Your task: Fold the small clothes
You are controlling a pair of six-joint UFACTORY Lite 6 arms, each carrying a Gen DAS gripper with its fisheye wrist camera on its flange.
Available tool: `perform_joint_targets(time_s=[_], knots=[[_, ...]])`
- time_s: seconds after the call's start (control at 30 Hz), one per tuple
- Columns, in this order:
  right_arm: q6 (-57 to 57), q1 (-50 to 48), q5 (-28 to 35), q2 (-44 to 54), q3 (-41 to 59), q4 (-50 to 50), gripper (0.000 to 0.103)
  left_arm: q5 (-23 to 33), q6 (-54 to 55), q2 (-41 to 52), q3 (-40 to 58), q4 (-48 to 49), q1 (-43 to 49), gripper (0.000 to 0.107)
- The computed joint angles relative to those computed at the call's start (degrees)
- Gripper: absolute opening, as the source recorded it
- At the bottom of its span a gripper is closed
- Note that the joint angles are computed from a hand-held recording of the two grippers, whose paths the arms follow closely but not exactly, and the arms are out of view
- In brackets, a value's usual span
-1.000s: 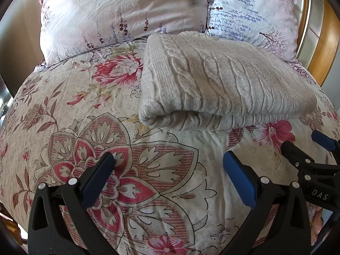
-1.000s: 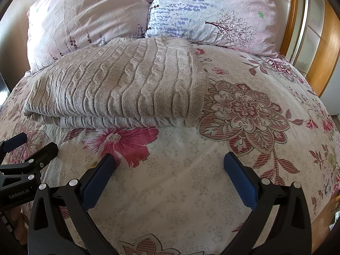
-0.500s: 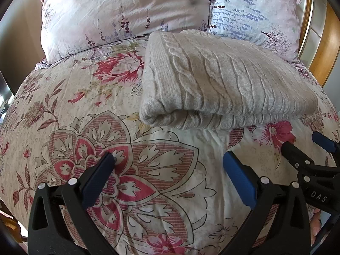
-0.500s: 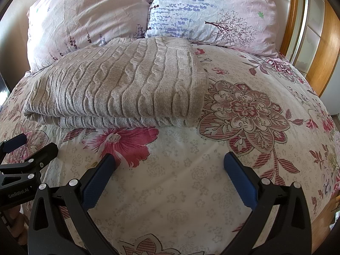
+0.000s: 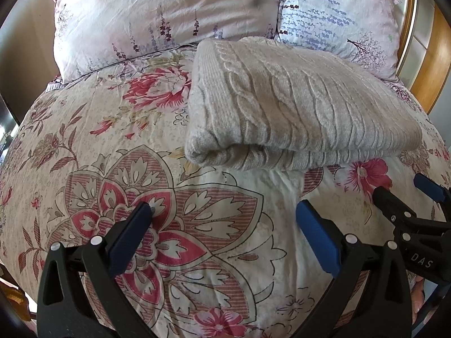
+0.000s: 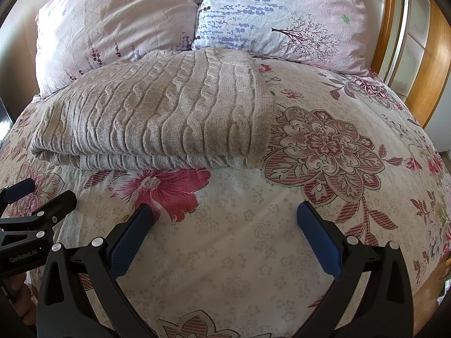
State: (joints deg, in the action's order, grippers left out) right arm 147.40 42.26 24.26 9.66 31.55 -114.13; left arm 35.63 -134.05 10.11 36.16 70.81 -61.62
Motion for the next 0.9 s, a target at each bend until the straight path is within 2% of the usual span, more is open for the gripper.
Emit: perform_joint_targets(time_s=[0.9], knots=[[0.12, -0.11, -0.07, 0.1, 0.1, -0.29, 0.102, -0.64, 1.56, -0.1, 0.31, -0.98, 0.82, 0.101]])
